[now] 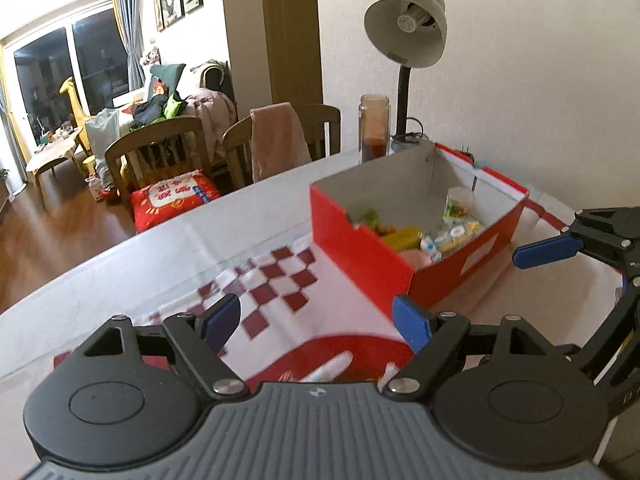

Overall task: Organize rigid objects
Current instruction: 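Withdraw both tools from the shoebox back over the table items, then grasp the teal egg eraser with the left tool while the right tool grasps the blue-ball jar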

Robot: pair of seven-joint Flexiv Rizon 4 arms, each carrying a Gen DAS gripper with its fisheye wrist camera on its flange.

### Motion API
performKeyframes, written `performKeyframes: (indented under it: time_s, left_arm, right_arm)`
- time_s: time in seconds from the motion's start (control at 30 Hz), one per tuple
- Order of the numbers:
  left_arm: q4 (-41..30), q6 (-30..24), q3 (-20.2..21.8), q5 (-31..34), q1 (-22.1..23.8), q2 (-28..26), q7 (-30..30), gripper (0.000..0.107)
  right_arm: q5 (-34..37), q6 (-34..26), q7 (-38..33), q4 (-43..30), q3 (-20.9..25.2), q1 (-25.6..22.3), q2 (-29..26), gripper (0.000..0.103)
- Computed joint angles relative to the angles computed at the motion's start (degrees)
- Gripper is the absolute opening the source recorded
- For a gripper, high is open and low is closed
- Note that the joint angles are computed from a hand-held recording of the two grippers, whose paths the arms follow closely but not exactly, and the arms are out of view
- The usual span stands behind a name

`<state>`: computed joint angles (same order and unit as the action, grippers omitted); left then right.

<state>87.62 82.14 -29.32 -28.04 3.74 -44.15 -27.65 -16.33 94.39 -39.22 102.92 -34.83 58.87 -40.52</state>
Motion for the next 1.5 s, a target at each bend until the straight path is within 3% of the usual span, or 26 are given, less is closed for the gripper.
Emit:
performKeyframes:
  time_s: [0.13, 0.33, 0.63, 0.83, 1.07, 1.5]
  left_arm:
    - [4.39, 1.14, -1.71, -0.79, 3.64, 1.34, 0.79, 0.083]
    - [9.62, 2.1, -1.96, -1.33, 7.53, 2.44, -0.25, 0.083]
    - [13.56, 0.82, 3.3, -0.58, 6.96, 2.84, -5.3, 0.083]
    - [15.84, 0.39, 4.2, 0.84, 6.57, 2.61, -5.88, 0.083]
    - [17.59, 2.03, 2.36, 3.57, 7.47, 1.5, -4.7, 0.083]
    - [15.92, 0.25, 4.9, 4.88, 5.08, -0.4, -8.7, 0.083]
  right_arm:
    - [-1.69, -2.8, 0.37, -1.02, 2.3, -0.47, -0.2, 0.103]
    - [-7.58, -6.29, -0.47, -2.93, 9.7, -5.26, -0.56, 0.103]
    - [-14.23, -13.13, -4.97, -7.7, 24.26, -15.29, -2.35, 0.102]
    - [-16.21, -15.66, -8.18, -9.92, 29.42, -19.06, -3.87, 0.096]
    - [-15.37, -18.14, -16.96, -13.06, 35.24, -23.16, -5.87, 0.087]
    - [-8.78, -22.29, -31.0, -18.96, 41.13, -27.06, -9.26, 0.074]
